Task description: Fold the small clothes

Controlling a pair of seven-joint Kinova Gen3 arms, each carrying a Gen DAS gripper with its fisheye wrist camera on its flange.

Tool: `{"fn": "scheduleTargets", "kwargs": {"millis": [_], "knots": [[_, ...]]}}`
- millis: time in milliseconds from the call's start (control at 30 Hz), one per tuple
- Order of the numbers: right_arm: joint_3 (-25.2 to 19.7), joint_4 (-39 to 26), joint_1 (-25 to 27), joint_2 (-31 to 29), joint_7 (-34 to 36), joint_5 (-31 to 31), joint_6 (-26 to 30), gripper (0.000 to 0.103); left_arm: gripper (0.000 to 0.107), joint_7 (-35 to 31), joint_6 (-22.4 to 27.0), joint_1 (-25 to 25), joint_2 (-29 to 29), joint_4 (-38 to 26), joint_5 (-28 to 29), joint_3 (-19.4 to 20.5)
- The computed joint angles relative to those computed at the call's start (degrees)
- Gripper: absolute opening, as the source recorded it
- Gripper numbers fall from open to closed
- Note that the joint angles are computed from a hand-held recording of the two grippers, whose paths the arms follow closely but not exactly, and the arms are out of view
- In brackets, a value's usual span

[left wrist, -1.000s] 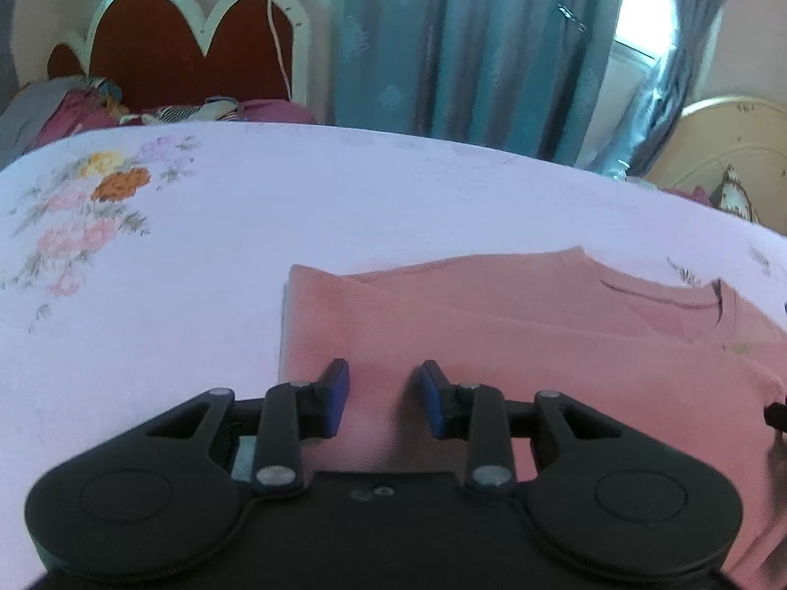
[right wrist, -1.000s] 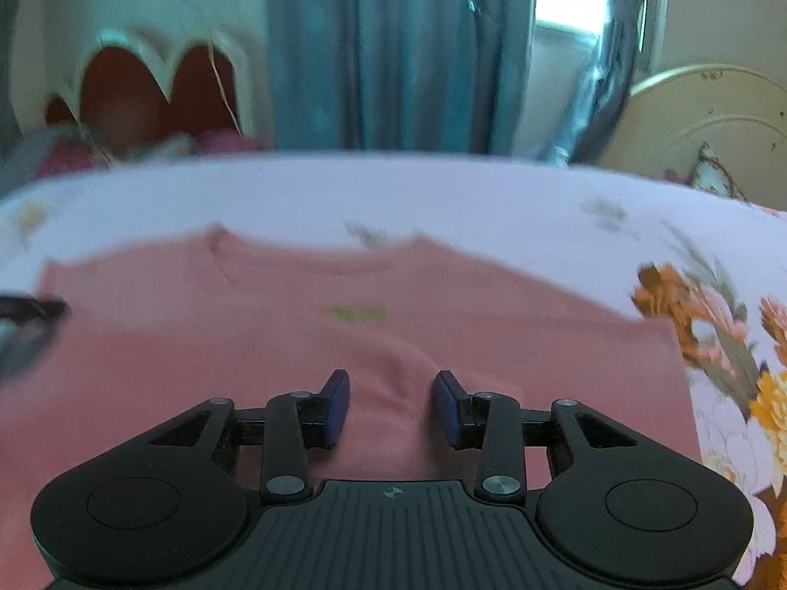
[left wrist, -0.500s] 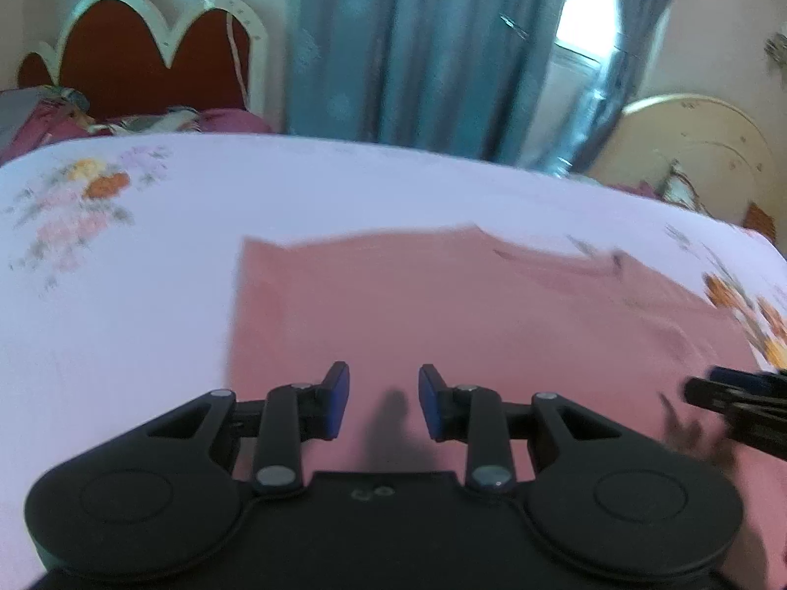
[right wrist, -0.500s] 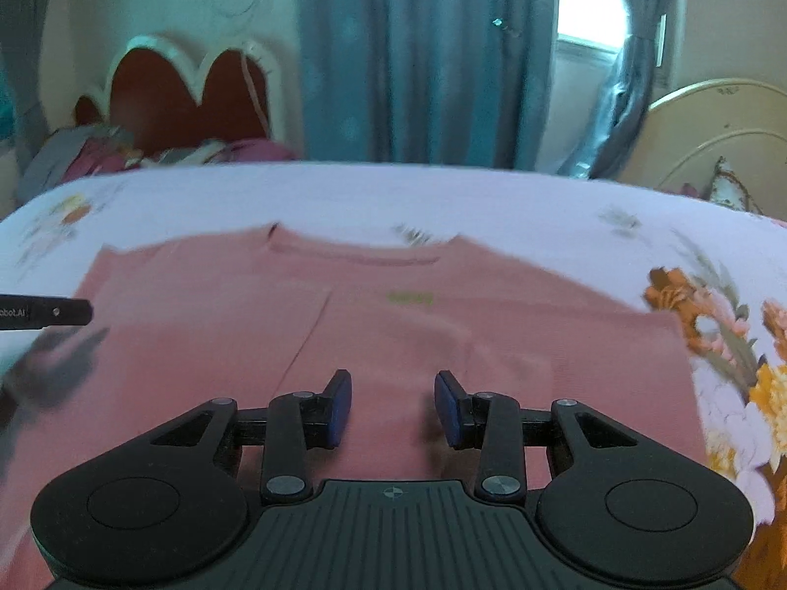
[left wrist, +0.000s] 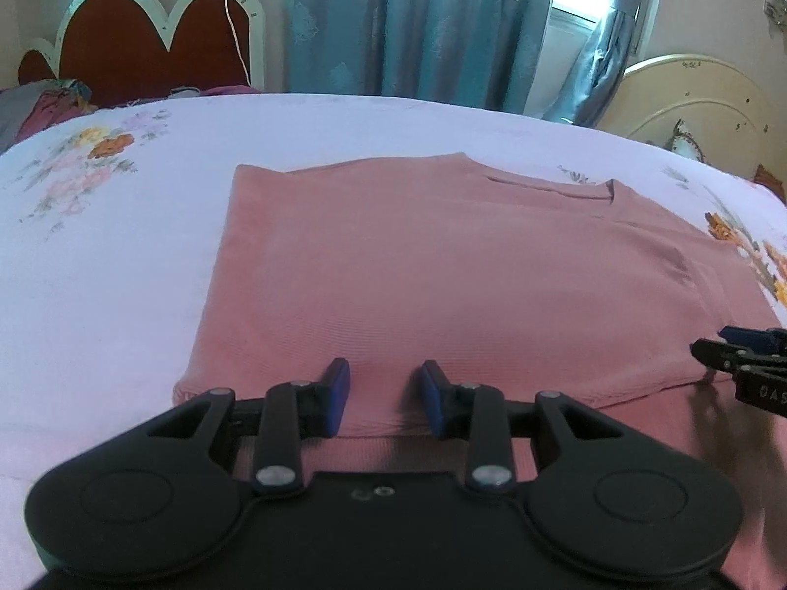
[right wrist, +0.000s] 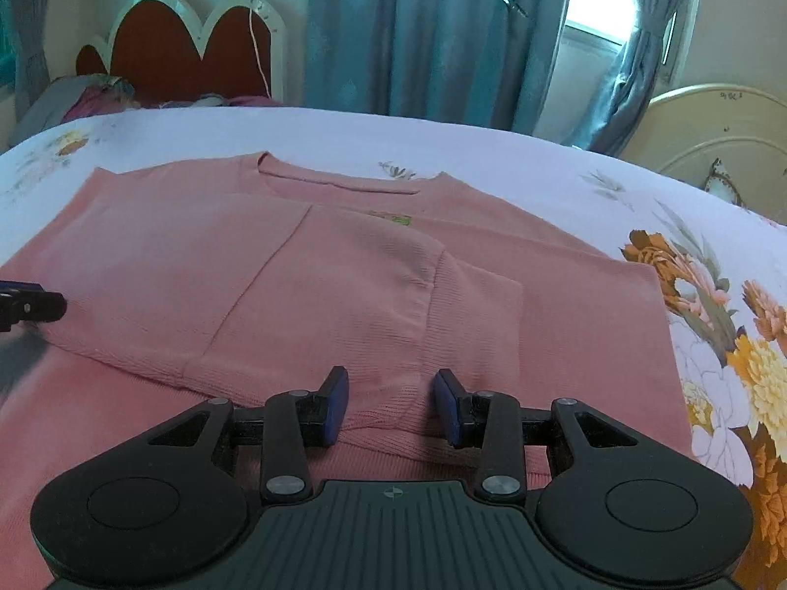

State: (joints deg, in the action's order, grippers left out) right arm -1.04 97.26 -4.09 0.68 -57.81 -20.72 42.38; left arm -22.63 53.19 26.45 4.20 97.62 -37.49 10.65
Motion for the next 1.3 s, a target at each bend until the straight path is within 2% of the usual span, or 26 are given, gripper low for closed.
{"fn": "scheduleTargets", "kwargs": {"millis": [167, 400, 667, 833, 900, 967, 1167, 1233, 1267, 1300], "knots": [[0.47, 0.37, 0.38, -0.21, 4.22, -1.65, 0.44, 0.037, 0.033, 1.42, 4.48, 1.94, 1.86, -2.34, -1.96, 0.48], [0.62, -1.28, 1.61, 1.06, 8.72, -4.04, 2.99, 0.038, 0.033, 0.35, 10.92, 4.67, 5.34, -7.66, -1.92, -0.61], [0.98, -7.02, 3.82, 2.47, 8.35, -5.19, 11.45, 0.039, 0.034, -3.12, 18.36, 7.33, 6.91, -13.27, 0.16, -1.41], [3.22, -4.06, 6.2, -2.94, 10.6, -9.56, 15.16, 0.039, 0.039, -1.79, 19.93, 10.17, 3.79, -11.71, -1.37, 0.53], [4.59, -2.14, 6.32, -6.0, 11.49, -9.96, 16.21, 0.039, 0.046, -0.48, 20.25, 11.25, 2.1, -10.56, -2.27, 1.78], [6.3, -0.11, 6.42, -9.52, 11.22, -9.83, 17.65, 0.039, 0.063, 1.07, 20.29, 12.05, -0.06, -8.9, -2.8, 3.34], [10.46, 4.45, 5.51, -19.94, 8.94, -5.14, 23.21, 0.04, 0.067, 5.68, 21.53, 12.9, -7.55, -2.6, -2.9, 9.88], [11.76, 5.66, 5.07, -23.36, 7.98, -3.55, 24.79, 0.055, 0.067, 6.93, 22.21, 12.5, -10.2, -0.54, -1.6, 12.06], [12.38, 6.49, 4.83, -25.33, 7.73, -2.8, 24.99, 0.073, 0.067, 7.54, 22.79, 12.29, -11.29, 0.28, -1.09, 13.2], [13.05, 7.26, 4.37, -27.31, 7.82, -2.15, 25.16, 0.076, 0.067, 8.08, 23.38, 12.09, -12.22, 0.94, -0.76, 14.41]]}}
